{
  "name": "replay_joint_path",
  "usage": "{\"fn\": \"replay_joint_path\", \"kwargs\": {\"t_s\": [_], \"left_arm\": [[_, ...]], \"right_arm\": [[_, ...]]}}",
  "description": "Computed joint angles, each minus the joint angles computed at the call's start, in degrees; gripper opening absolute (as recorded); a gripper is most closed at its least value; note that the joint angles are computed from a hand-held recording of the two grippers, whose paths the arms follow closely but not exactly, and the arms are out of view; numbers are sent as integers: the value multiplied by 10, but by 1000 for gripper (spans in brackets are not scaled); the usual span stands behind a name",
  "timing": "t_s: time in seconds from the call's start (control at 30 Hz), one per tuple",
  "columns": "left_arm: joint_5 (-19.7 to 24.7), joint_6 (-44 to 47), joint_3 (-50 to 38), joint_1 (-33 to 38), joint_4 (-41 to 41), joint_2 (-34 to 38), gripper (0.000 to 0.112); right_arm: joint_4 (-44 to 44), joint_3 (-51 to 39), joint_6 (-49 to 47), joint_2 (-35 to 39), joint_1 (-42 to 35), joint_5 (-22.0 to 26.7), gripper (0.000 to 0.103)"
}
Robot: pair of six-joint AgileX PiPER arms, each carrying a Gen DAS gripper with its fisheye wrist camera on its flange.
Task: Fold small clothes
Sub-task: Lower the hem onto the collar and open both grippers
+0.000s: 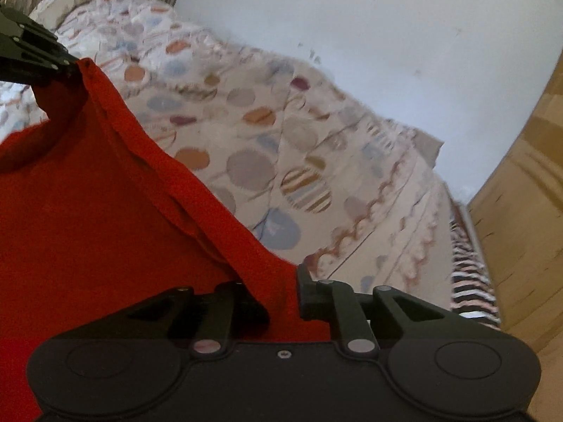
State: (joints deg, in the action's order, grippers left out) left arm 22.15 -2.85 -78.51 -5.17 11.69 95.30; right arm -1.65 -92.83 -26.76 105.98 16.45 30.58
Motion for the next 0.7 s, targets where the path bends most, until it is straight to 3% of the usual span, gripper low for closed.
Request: {"fn": "replay_joint_path", "kwargs": {"t_s": [0.17, 0.27, 0.33, 0.37, 0.4, 0.47, 0.53, 0.6, 0.7], "left_arm": [[20, 120, -29, 39, -154, 48, 8], [38, 189, -40, 58, -237, 61, 12], [59, 230, -47, 73, -290, 67, 18], [70, 245, -51, 81, -315, 69, 27], [79, 246, -55, 89, -330, 70, 51], [85, 235, -57, 102, -349, 67, 78], [90, 265, -57, 123, -400, 63, 83], [104, 297, -61, 143, -450, 59, 96], [86, 341, -37, 164, -499, 34, 101]], "right_arm": [[45, -10, -42, 30, -15, 14, 28], [63, -18, -50, 36, -23, 23, 38], [74, -32, -46, 44, -30, 33, 53], [77, -40, -40, 49, -32, 36, 58], [80, -48, -34, 53, -36, 41, 65], [106, -73, -31, 64, -48, 62, 77], [141, -98, -28, 74, -62, 83, 89], [183, -132, -13, 88, -80, 116, 93], [255, -173, 11, 106, -110, 161, 98]]}}
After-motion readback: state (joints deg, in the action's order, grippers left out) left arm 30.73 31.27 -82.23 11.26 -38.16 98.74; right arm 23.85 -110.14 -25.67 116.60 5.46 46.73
